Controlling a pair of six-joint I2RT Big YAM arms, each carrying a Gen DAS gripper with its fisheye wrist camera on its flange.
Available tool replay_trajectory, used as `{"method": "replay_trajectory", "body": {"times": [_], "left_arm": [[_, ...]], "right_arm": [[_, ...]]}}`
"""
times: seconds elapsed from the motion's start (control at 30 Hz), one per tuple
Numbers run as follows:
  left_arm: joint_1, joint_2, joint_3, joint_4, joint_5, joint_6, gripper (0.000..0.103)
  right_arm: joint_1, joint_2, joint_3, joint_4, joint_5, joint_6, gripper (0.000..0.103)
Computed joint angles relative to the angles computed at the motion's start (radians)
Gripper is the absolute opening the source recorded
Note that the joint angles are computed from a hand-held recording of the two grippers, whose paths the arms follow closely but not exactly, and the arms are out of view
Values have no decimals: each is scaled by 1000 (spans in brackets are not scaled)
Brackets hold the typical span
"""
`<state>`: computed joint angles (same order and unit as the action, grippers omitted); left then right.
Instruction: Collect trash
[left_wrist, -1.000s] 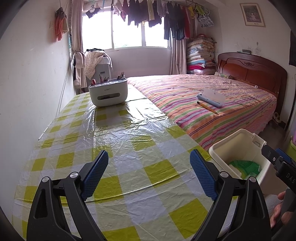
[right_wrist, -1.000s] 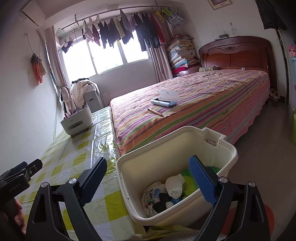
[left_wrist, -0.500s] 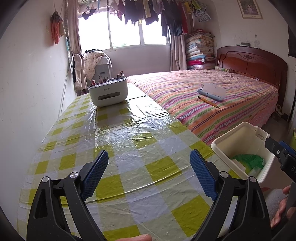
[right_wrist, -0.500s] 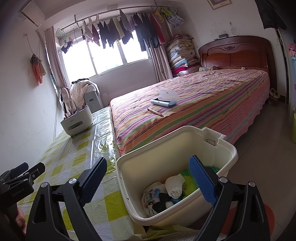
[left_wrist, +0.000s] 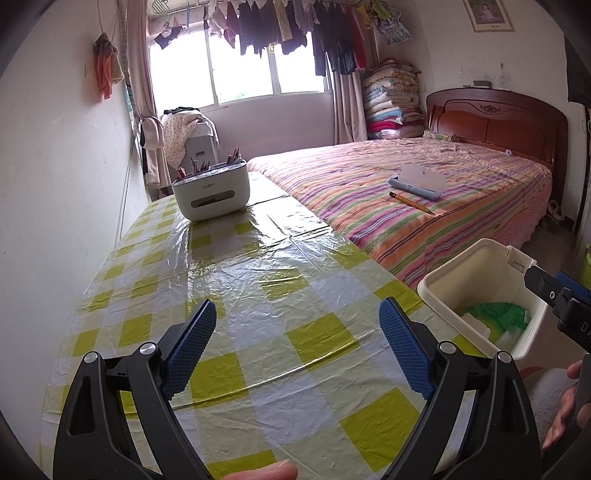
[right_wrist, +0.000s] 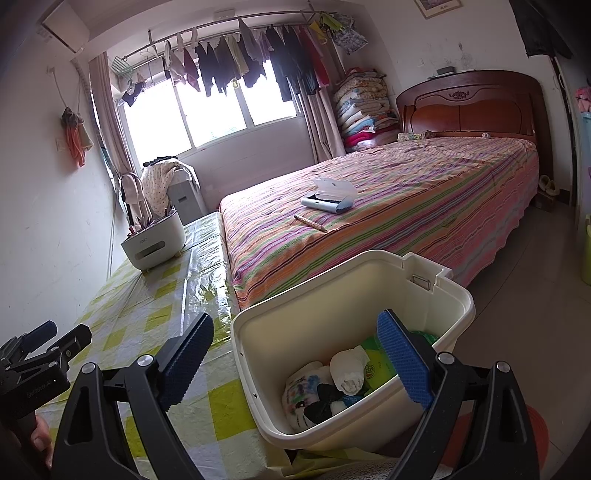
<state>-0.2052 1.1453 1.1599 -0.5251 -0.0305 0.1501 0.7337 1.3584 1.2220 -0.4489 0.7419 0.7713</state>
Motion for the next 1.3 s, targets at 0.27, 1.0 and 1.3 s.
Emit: {"method": "replay_trajectory", "body": {"times": [0.27,1.0,1.3], "left_arm": [[18,5,15,-46,96,-20,88],[-29,-22,-34,34,18,48,88],[-44,-15,-39,35,-2,75,88]], "right_arm": [[0,1,1,0,-1,0,88],[-1,2,1,0,-3,3,88],[0,2,1,1,-3,3,88]]}}
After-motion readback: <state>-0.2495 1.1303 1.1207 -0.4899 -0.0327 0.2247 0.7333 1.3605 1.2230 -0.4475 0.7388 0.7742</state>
